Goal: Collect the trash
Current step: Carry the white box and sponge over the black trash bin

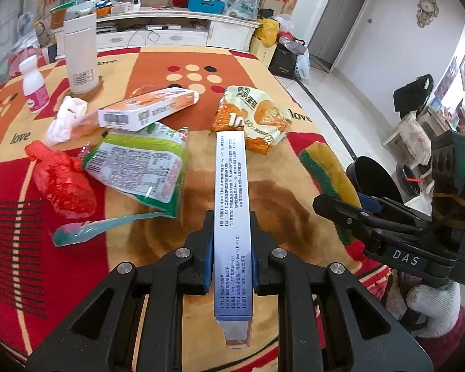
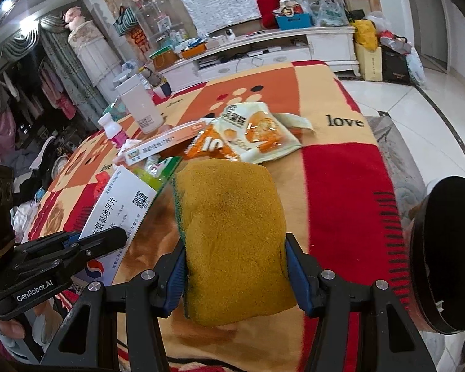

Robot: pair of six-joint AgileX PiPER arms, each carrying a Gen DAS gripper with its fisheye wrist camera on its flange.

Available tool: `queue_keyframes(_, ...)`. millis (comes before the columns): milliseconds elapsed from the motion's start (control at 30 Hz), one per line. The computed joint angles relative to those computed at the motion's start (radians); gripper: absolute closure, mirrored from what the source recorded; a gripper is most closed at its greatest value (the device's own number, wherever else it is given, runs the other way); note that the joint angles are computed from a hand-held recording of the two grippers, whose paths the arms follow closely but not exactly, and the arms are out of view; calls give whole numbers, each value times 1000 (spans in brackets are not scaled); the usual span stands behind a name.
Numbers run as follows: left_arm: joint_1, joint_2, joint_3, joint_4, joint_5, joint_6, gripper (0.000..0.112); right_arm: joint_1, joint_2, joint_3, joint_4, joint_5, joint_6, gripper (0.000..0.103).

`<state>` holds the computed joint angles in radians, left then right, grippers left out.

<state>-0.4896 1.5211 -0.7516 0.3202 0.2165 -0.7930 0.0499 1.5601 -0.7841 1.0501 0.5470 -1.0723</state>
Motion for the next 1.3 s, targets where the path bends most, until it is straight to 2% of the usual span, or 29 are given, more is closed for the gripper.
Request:
queue_keyframes(633,-80,115,-130,-104,2,87,96,-170,14,6,-12,40,-57,47)
queue_keyframes(1300,-192,315,-380,-219,53,195,96,-392,53,-34,-70,93,-97,47)
